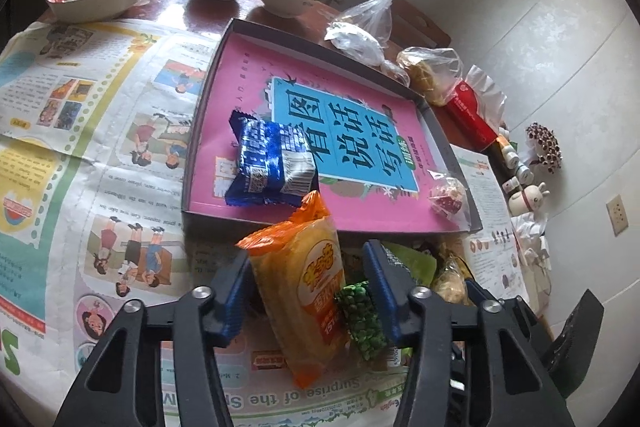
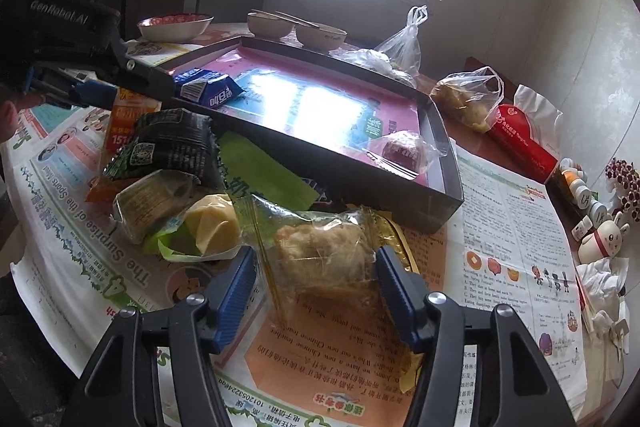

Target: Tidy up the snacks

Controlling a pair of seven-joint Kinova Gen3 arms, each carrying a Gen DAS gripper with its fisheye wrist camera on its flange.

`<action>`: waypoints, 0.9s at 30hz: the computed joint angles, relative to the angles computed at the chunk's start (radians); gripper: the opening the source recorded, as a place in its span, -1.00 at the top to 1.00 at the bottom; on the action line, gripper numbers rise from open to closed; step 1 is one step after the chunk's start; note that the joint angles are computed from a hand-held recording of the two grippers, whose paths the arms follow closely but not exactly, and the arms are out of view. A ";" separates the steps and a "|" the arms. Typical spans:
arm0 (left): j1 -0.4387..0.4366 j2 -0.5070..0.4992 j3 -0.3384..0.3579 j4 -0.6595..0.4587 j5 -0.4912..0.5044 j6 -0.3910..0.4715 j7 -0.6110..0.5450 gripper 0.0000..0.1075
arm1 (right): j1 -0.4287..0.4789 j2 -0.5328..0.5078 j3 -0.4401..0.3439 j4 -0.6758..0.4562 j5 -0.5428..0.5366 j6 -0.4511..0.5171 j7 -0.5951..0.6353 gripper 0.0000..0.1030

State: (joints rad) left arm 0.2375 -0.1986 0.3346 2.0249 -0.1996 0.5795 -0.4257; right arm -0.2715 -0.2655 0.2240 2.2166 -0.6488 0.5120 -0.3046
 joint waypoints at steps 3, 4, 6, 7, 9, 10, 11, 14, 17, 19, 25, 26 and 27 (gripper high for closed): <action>0.001 0.001 -0.003 0.004 0.000 -0.009 -0.001 0.12 | 0.003 0.011 0.016 -0.012 -0.018 0.021 0.004 -0.12; 0.002 0.002 -0.005 0.005 0.002 -0.011 -0.004 0.12 | 0.006 0.014 0.016 -0.015 -0.023 0.025 0.007 -0.12; 0.005 0.001 -0.011 0.007 0.009 -0.014 -0.014 0.12 | 0.015 0.017 0.008 -0.015 -0.029 0.026 0.010 -0.12; 0.007 0.001 -0.016 0.008 0.018 -0.018 -0.021 0.12 | 0.019 0.017 0.001 -0.013 -0.030 0.021 0.008 -0.12; 0.007 0.004 -0.015 0.007 0.021 -0.018 -0.027 0.12 | 0.021 0.017 -0.003 -0.011 -0.036 0.017 0.010 -0.12; 0.004 0.005 -0.011 0.006 0.016 -0.018 -0.024 0.12 | 0.021 0.022 -0.001 -0.014 -0.041 0.019 0.012 -0.12; 0.003 0.006 -0.008 0.005 0.014 -0.018 -0.022 0.12 | 0.023 0.025 0.000 -0.017 -0.045 0.024 0.013 -0.11; 0.016 0.012 -0.034 0.016 0.047 -0.042 -0.050 0.36 | 0.034 0.037 0.024 -0.037 -0.074 0.081 0.036 -0.09; 0.015 0.002 -0.040 0.025 0.067 -0.058 -0.068 0.47 | 0.069 0.051 0.032 -0.058 -0.109 0.144 0.058 -0.08; 0.010 -0.011 -0.035 0.029 0.070 -0.067 -0.072 0.56 | 0.094 0.059 0.038 -0.074 -0.138 0.187 0.075 -0.07; -0.027 -0.048 0.006 0.033 0.051 -0.059 -0.043 0.58 | 0.174 0.079 0.039 -0.105 -0.201 0.299 0.111 -0.07; -0.033 -0.056 0.011 0.035 0.049 -0.061 -0.040 0.58 | 0.188 0.079 0.036 -0.107 -0.210 0.310 0.117 -0.07; -0.042 -0.066 0.020 0.036 0.044 -0.061 -0.031 0.58 | 0.201 0.079 0.033 -0.109 -0.218 0.321 0.123 -0.07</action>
State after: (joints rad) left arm 0.1952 -0.2645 0.3548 2.0611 -0.1561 0.5189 -0.4570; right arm -0.0707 -0.1866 0.2565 2.1081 -0.8667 0.8334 -0.1819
